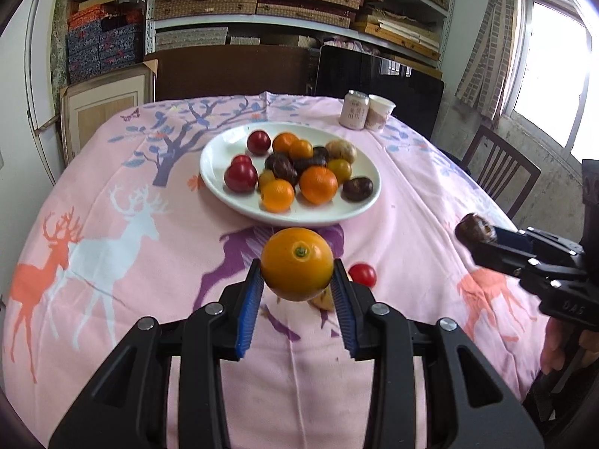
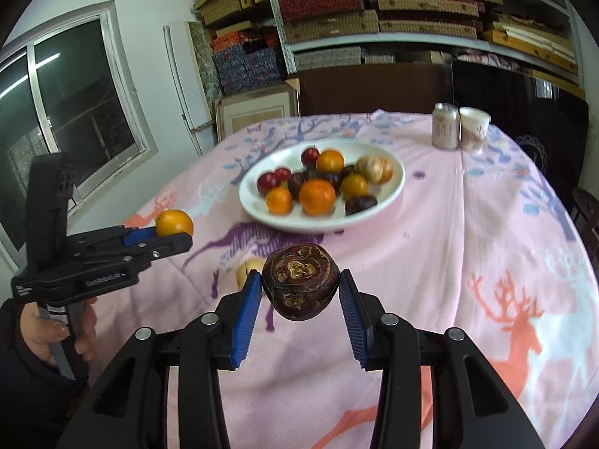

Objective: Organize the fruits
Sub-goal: 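Carry both fruits onto the white plate and open both tools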

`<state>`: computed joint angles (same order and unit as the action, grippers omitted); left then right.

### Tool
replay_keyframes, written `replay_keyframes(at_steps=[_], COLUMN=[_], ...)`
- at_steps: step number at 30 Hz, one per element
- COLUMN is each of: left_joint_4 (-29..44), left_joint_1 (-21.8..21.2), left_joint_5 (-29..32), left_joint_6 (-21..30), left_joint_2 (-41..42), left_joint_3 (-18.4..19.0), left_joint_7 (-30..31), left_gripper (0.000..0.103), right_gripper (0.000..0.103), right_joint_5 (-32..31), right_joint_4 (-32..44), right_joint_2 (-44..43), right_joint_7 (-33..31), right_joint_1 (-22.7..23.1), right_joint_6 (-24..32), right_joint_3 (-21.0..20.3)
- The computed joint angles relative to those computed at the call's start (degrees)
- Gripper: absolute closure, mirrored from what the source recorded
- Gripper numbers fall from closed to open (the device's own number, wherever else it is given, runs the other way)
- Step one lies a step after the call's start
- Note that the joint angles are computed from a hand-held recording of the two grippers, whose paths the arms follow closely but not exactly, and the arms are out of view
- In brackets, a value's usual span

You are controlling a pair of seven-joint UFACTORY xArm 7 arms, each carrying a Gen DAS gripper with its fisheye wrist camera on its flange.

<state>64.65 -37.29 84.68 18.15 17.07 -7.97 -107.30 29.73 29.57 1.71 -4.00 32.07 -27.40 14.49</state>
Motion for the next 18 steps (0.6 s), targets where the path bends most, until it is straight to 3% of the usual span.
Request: replay_keyframes(at_steps=[4, 7, 10, 18], left_joint_4=[3.28, 7.10, 12.84, 27.75], left_joint_1=[1.16, 2.00, 2.83, 5.01], left_joint_5=[-2.64, -4.91, -11.77, -29.12], left_joint_6=[-0.19, -2.18, -3.46, -3.46], left_joint_2=[0.58, 2.58, 7.08, 20.74], left_joint_3=[0.86, 2.09, 2.84, 1.44], left_joint_7=[4.46, 7.14, 14.67, 33.08], left_gripper=[0.067, 0.067, 0.067, 0.067], right_gripper=[0.060, 0.060, 0.060, 0.060], right_joint_5=[8.28, 9.99, 2.32, -3.14], right_joint_4=[4.45, 9.50, 14.34, 27.69], right_joint_2=[-1.56, 0.40, 4.55, 16.53], right_joint_7=[-10.96, -15.56, -11.56, -8.20], right_joint_1=[-0.36, -1.75, -3.89, -0.48], right_joint_6=[1.80, 3.02, 5.28, 12.06], right_joint_3=[0.05, -1.05, -2.88, -10.46])
